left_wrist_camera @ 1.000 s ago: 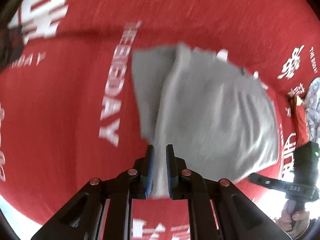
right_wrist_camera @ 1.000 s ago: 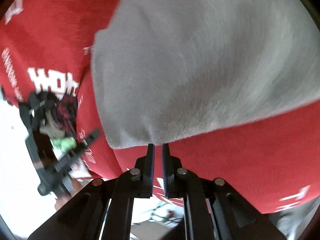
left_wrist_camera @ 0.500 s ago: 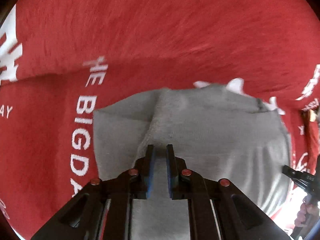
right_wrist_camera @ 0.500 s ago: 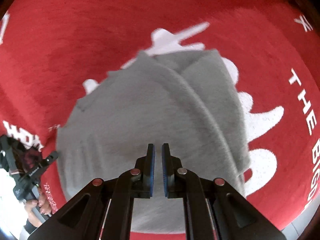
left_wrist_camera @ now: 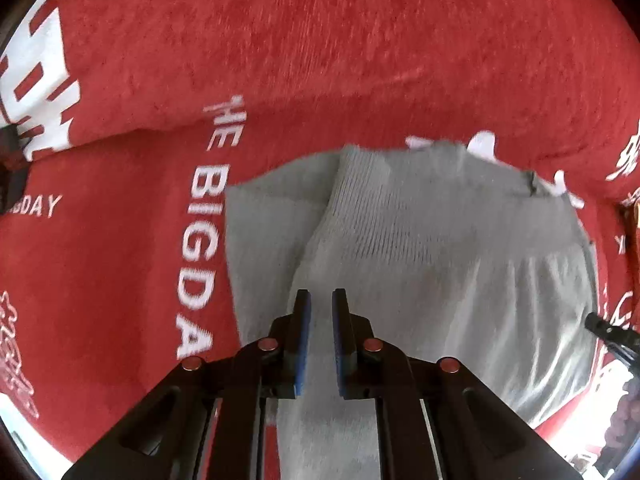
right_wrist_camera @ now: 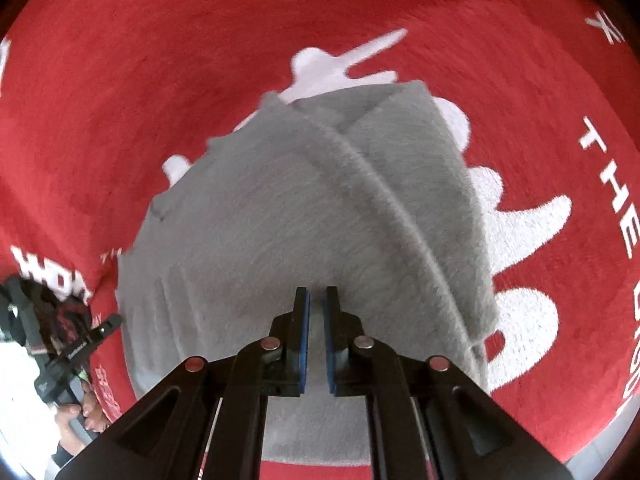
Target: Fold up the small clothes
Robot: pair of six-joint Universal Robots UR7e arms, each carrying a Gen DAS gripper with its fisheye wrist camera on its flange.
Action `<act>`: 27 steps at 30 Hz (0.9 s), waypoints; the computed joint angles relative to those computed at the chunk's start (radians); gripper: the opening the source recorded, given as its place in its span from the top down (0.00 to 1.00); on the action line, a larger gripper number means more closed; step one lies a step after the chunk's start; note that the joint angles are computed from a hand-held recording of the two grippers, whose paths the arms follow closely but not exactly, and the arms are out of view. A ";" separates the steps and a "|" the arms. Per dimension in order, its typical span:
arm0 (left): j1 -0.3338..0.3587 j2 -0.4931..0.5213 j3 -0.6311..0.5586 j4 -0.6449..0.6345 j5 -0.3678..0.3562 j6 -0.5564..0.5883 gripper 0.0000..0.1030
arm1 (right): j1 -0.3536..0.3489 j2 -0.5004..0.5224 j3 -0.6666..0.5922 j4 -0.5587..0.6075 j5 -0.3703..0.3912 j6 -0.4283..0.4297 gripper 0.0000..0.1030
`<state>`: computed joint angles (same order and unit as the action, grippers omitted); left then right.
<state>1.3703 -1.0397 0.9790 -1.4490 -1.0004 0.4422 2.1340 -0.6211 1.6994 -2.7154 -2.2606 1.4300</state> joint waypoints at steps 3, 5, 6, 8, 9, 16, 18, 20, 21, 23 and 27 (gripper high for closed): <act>0.000 -0.032 0.035 -0.016 0.029 -0.013 0.76 | 0.017 0.021 -0.032 -0.017 0.015 -0.026 0.92; 0.000 -0.053 0.057 -0.050 0.034 -0.027 0.02 | 0.026 0.036 -0.052 -0.035 0.033 -0.040 0.92; -0.002 -0.077 0.086 -0.106 0.034 -0.015 0.02 | 0.030 0.047 -0.067 -0.038 0.045 -0.049 0.92; 0.000 -0.084 0.082 -0.111 0.036 -0.016 0.02 | 0.039 0.069 -0.097 -0.041 0.062 -0.065 0.92; 0.002 -0.083 0.073 -0.101 0.036 -0.034 0.02 | 0.043 0.079 -0.110 -0.045 0.069 -0.072 0.92; 0.024 -0.042 -0.030 0.015 0.010 -0.118 0.02 | 0.066 0.144 -0.190 -0.041 0.135 -0.099 0.78; 0.027 -0.045 -0.022 0.012 0.012 -0.125 0.02 | 0.072 0.160 -0.208 -0.041 0.153 -0.102 0.64; 0.026 -0.049 -0.016 0.010 0.032 -0.117 0.02 | 0.077 0.177 -0.225 -0.046 0.169 -0.107 0.58; 0.028 -0.049 -0.016 0.014 0.031 -0.116 0.02 | 0.078 0.184 -0.232 -0.051 0.181 -0.110 0.58; 0.030 -0.048 -0.025 0.035 0.023 -0.113 0.02 | 0.079 0.200 -0.244 -0.064 0.204 -0.112 0.58; 0.027 -0.068 0.007 0.017 0.047 -0.081 0.02 | 0.081 0.234 -0.272 -0.087 0.235 -0.102 0.57</act>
<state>1.3969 -1.1073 0.9863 -1.4320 -0.9538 0.3610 2.2146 -0.3873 1.4275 -2.8022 -2.0258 1.3275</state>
